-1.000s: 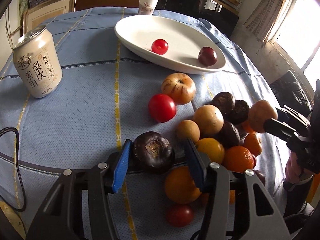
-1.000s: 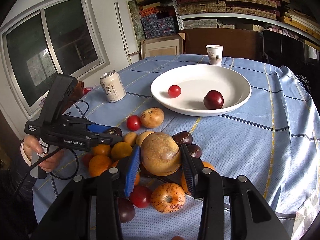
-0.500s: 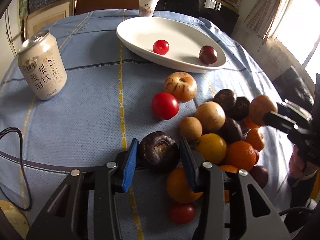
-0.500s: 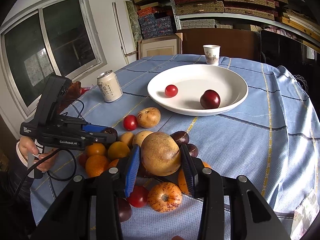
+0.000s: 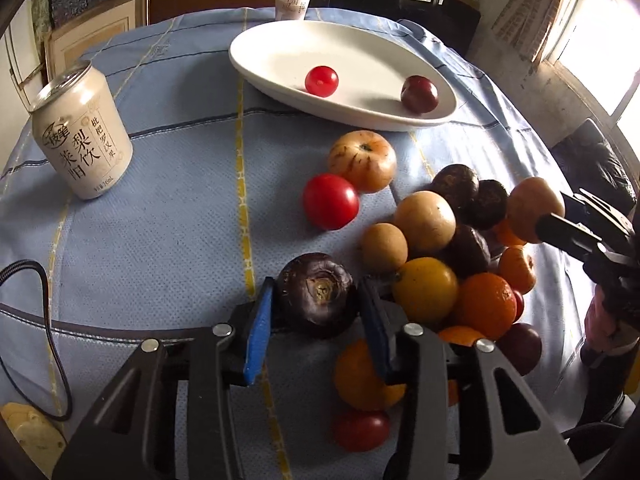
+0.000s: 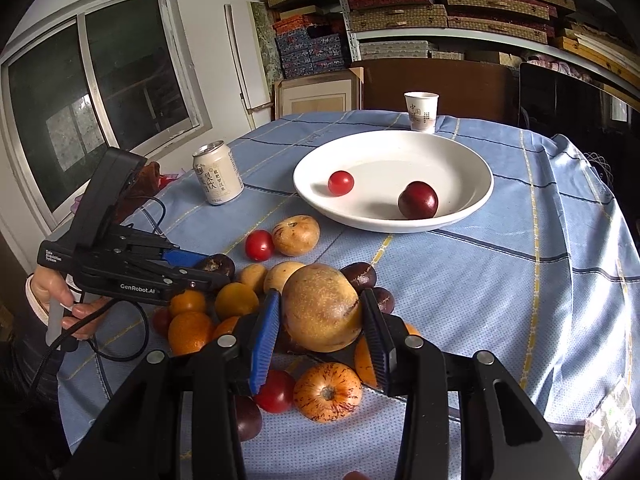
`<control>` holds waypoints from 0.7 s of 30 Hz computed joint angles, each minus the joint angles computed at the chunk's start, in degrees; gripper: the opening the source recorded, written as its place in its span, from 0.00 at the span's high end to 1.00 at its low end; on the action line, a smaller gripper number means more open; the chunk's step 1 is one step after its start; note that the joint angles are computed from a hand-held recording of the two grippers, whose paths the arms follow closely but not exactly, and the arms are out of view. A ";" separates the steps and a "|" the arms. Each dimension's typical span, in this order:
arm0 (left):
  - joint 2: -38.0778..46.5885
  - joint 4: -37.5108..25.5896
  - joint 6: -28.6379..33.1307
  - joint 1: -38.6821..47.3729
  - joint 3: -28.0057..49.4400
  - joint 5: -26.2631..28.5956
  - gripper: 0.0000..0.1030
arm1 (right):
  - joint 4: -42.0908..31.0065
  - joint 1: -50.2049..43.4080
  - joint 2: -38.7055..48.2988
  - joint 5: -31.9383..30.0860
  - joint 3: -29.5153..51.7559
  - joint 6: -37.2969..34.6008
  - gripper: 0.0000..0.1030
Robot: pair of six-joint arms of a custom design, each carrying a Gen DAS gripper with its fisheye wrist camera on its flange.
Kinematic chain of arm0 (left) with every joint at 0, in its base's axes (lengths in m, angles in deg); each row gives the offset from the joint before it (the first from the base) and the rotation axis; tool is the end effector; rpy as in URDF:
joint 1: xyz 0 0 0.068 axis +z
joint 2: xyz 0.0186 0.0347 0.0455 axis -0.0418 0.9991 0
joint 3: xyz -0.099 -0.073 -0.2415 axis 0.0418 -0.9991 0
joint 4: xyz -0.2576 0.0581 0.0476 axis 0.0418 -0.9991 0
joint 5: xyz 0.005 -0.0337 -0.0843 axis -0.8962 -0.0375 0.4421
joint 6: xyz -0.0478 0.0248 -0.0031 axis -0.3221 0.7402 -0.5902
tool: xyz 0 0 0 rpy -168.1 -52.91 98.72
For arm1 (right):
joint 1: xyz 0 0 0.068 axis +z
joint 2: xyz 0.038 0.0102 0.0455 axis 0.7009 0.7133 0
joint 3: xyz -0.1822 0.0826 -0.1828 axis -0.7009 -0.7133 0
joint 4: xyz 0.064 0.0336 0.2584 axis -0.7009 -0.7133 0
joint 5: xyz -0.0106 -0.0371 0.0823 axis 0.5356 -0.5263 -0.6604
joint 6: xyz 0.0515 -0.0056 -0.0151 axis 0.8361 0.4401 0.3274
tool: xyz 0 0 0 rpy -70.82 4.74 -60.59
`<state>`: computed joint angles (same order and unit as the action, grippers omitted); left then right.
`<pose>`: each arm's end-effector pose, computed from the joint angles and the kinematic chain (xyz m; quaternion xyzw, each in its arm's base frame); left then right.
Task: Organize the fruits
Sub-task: 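Grasp a tan round fruit with the right tool while the left grasps a dark purple fruit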
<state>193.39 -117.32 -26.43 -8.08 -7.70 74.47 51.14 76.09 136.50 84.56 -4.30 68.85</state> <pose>0.4203 -0.0573 0.0863 0.3965 0.8818 -0.1728 0.1881 0.2259 0.1245 0.0907 0.0573 0.8967 0.0687 0.4335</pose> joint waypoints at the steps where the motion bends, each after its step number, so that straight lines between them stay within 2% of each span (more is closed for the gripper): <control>1: 0.16 -0.30 0.13 0.14 0.22 0.16 0.60 | 0.06 0.03 -0.04 0.02 -0.02 0.01 0.60; 8: -0.75 2.82 -0.67 0.26 -1.84 0.71 0.61 | 0.89 0.27 -0.23 0.42 -0.38 -0.16 0.60; 13: -2.20 4.03 -0.53 1.13 -3.30 3.37 0.61 | 1.33 0.52 -0.66 0.77 -0.89 0.19 0.60; 21: -2.53 2.18 -3.49 3.13 -1.45 8.68 0.61 | 2.10 0.03 -0.49 0.72 -1.16 0.10 0.60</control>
